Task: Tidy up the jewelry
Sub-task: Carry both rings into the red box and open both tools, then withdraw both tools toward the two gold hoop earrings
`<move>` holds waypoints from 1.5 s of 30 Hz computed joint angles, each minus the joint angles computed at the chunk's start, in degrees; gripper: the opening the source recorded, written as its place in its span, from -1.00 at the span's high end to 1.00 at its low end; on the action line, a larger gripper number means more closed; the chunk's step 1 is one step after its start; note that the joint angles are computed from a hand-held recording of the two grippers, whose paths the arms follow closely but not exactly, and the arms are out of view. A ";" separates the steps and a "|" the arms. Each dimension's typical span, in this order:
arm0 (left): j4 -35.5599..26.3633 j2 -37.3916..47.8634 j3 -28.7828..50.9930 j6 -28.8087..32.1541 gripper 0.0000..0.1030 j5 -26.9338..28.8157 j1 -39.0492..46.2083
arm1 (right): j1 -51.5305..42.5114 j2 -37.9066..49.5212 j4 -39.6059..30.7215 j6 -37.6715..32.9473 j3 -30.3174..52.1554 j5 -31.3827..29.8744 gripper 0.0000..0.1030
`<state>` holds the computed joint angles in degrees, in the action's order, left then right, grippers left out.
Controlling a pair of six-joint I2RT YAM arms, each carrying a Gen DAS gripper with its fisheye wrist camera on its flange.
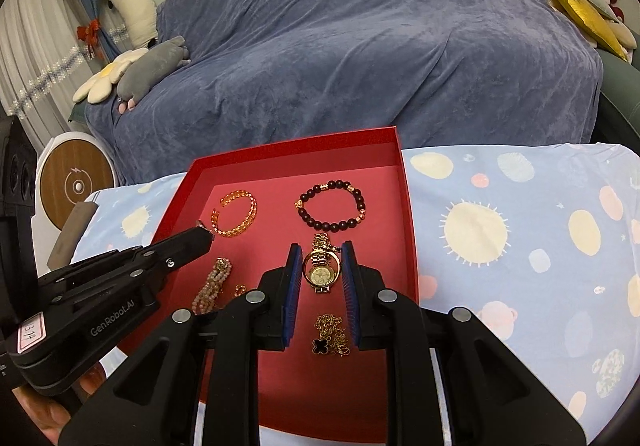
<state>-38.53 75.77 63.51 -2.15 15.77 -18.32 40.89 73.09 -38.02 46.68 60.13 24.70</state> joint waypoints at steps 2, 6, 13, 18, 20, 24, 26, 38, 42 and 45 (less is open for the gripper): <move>0.96 0.95 -0.19 -0.66 0.90 0.45 -0.01 | -0.50 -0.12 0.39 0.18 -0.40 0.16 0.59; 1.38 0.92 -0.51 -1.89 0.57 1.20 1.08 | -0.28 -2.16 -0.38 1.08 -0.95 2.16 0.28; -2.39 -5.98 -2.24 0.89 0.55 3.44 7.12 | 4.14 -5.45 -4.70 4.15 1.02 5.98 0.28; -8.22 -12.14 -3.02 6.05 0.30 5.81 13.72 | 11.61 -4.37 -8.75 8.29 4.23 10.50 0.28; -11.03 -14.80 -3.77 9.00 0.29 6.97 17.29 | 15.48 -3.37 -10.78 10.78 5.41 12.69 0.28; -16.11 -19.17 -5.92 15.86 0.27 10.10 25.52 | 22.23 -0.56 -13.23 15.11 6.90 13.96 0.28; -19.04 -20.38 -6.52 19.54 0.27 11.40 29.12 | 25.43 1.70 -14.33 17.27 7.78 14.37 0.28; -25.75 -26.87 -14.46 38.29 0.26 13.88 44.83 | 33.76 11.52 -11.23 22.02 10.26 12.04 0.28; -25.63 -26.83 -16.03 42.00 0.19 13.80 48.07 | 33.63 13.24 -10.62 20.49 11.40 11.12 0.28; -26.25 -25.31 -15.49 44.49 0.19 14.95 51.08 | 33.44 15.02 -9.59 19.39 12.31 10.42 0.28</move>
<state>-64.77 50.46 48.03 42.34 30.72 32.76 74.34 88.11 -47.62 66.07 72.44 35.12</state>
